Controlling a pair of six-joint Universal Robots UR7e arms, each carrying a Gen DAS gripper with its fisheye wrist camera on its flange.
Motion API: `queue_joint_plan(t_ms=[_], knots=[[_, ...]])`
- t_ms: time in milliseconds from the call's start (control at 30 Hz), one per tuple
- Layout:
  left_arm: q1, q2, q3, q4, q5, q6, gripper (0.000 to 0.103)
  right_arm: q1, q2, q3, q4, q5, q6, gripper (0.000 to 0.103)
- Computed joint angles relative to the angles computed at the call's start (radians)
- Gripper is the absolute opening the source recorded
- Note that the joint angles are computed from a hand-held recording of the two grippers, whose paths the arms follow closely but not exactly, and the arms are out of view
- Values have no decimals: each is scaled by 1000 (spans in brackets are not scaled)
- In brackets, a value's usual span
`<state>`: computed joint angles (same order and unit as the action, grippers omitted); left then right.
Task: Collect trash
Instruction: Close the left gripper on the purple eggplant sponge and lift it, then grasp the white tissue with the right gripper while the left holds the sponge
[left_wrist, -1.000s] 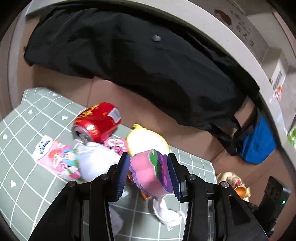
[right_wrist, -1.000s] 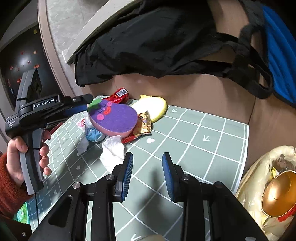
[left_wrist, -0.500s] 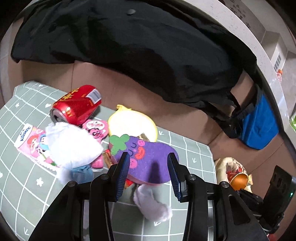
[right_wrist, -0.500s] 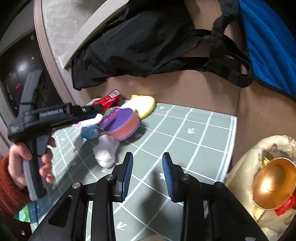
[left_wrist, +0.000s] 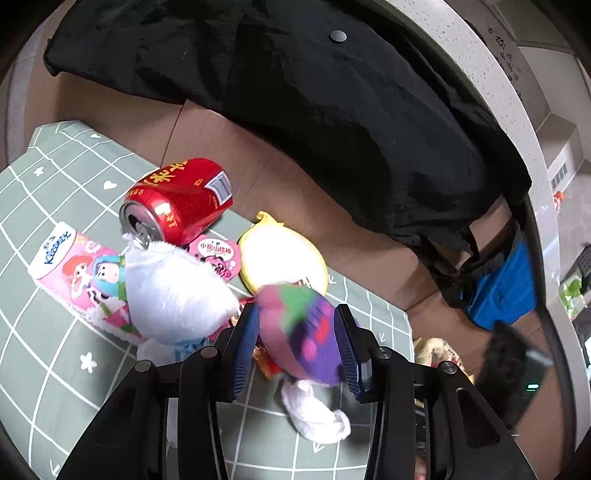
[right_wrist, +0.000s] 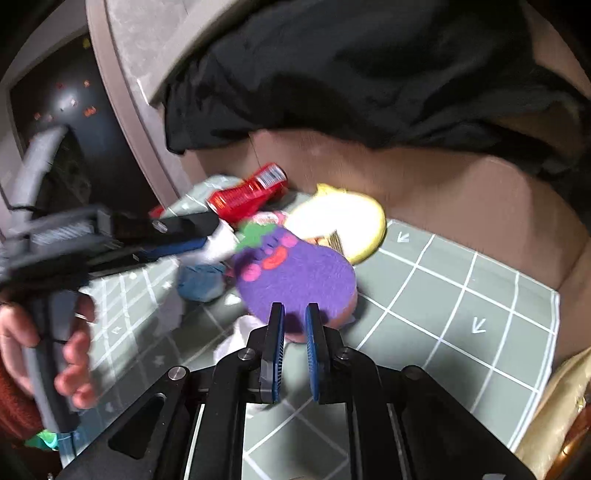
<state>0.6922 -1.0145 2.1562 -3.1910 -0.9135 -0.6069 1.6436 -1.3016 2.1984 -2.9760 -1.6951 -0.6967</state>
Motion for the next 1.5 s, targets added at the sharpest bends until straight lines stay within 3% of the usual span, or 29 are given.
queue_joint_plan(t_ms=[33, 267, 433, 667, 900, 1100, 1233, 1367, 1500], knots=[[4, 0, -4, -2, -8, 7, 42, 0, 20, -12, 2, -25, 12, 11], [24, 21, -26, -15, -72, 64, 43, -27, 16, -16, 13, -3, 27, 11], [18, 54, -49, -11, -36, 97, 44, -31, 15, -13, 9, -1, 15, 11], [45, 61, -51, -23, -10, 5, 46, -40, 10, -6, 6, -2, 3, 12], [73, 75, -65, -27, -129, 21, 47, -47, 13, -8, 6, -3, 4, 11], [55, 86, -81, 1, -90, 3, 45, -49, 11, -4, 0, -3, 4, 12], [24, 71, -62, -6, -48, 16, 36, -49, -25, 18, 3, 17, -9, 17], [-53, 20, -7, -49, 81, 31, 35, -20, -59, 43, -20, 15, -48, 27], [-147, -68, 61, -29, 244, 14, 35, 11, -106, 54, 100, 44, -110, 32]])
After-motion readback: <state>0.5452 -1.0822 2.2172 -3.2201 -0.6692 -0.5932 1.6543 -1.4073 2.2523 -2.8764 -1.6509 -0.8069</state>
